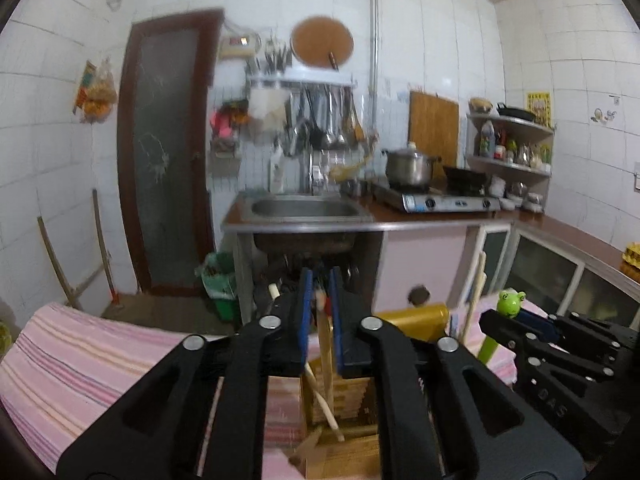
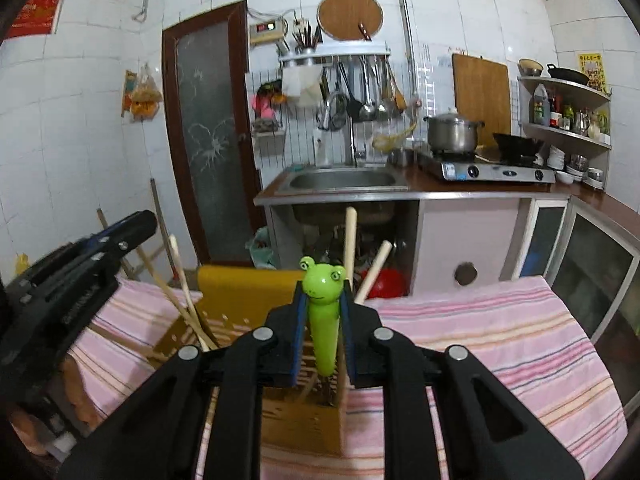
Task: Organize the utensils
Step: 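Lower the chopstick and frog fork into the holder and open both tools, then move both open tools back toward the remaining spoon and chopstick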
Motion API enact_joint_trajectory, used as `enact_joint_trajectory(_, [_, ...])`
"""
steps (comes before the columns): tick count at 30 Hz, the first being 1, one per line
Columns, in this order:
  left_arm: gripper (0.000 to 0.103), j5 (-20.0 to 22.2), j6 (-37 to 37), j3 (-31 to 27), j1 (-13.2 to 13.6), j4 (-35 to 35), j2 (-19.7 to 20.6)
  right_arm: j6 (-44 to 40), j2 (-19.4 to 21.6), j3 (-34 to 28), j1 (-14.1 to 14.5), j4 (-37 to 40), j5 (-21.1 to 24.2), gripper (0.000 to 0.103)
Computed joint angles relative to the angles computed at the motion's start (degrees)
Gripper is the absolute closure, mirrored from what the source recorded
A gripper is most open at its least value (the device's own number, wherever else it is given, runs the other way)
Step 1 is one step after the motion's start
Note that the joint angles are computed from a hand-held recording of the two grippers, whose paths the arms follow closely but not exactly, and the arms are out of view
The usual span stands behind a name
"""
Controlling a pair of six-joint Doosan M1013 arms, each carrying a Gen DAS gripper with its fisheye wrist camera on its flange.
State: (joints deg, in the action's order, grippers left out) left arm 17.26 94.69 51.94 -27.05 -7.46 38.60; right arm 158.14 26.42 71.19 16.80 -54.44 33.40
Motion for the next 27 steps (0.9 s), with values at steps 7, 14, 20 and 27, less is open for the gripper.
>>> enact_joint_trajectory(7, [0.018,-2.5,-7.7,7.3,0.7,7.2,-6.6,3.7,-3.8,2.6,1.3,-2.6,6.1,0.03])
enact_joint_trajectory(14, [0.005,-4.2,-13.9,18.8,1.2,17.5,-13.7,-0.8,-7.5,9.7,4.9,2.4,9.5,0.019])
enact_joint_trajectory(20, [0.005,1.5,-11.5,25.4,2.7,11.2,-16.1,-4.5,-8.3,14.9,7.4,9.2,11.6,0.019])
enact_joint_trajectory(27, [0.005,8.6,-13.1,29.4,3.0,12.3,-15.9,-8.2,-8.7,17.1,8.4,13.6,12.3,0.019])
